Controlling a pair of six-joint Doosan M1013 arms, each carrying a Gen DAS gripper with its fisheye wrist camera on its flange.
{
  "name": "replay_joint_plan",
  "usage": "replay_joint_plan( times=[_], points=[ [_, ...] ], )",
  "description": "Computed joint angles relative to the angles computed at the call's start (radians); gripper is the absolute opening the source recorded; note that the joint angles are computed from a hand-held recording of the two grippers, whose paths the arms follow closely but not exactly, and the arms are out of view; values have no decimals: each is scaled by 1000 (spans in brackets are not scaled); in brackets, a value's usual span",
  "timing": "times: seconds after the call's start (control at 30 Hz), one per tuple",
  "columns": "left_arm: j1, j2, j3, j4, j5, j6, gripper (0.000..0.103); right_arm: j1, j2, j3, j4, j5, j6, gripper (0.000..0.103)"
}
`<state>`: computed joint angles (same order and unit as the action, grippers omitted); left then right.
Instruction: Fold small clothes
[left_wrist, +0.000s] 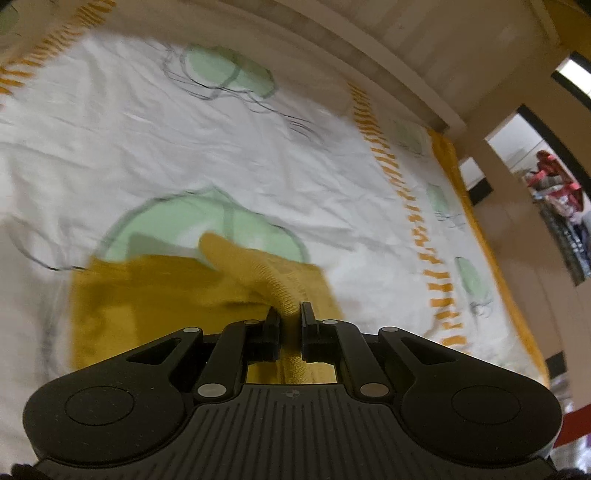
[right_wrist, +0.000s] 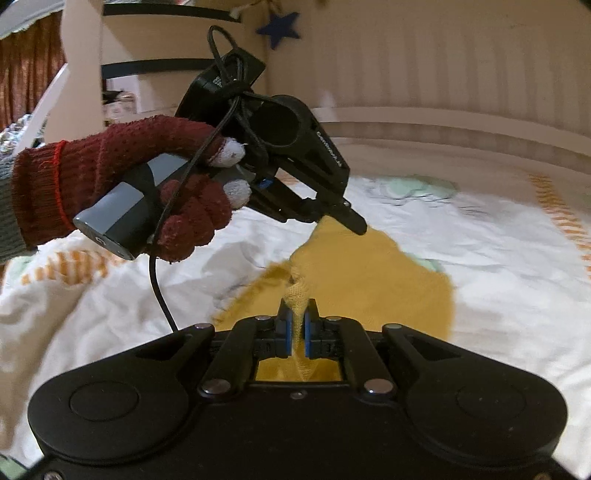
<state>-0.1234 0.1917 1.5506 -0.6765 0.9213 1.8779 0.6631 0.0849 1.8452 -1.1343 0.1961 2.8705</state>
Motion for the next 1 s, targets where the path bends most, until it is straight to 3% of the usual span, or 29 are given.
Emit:
replay_joint_plan(
  times=[0.1,0.3,0.53,0.7,0.83,0.93,1.0],
  points=[
    [32,-3,11,27,-9,5,9,13,37,-29,161,-35,-135,11],
    [84,8,47,20,-10,29,9,22,96,-73,720,-28,-674,11],
    [113,31,79,-67,-10,27,10,9,110,-78,1045,26,-988,11],
    [137,55,81,-185,-10,-14,24,14,109,-83,1050,47,-987,11],
    [129,71,59,-175,-14,-61,25,18,109,-81,1051,48,-977,11],
    [121,62,69,-189,-48,-21,25,12,123,-94,1114,51,-1032,13],
    [123,53,80,-217,-79,7,25,14,131,-98,1191,46,-1099,21]
  ],
)
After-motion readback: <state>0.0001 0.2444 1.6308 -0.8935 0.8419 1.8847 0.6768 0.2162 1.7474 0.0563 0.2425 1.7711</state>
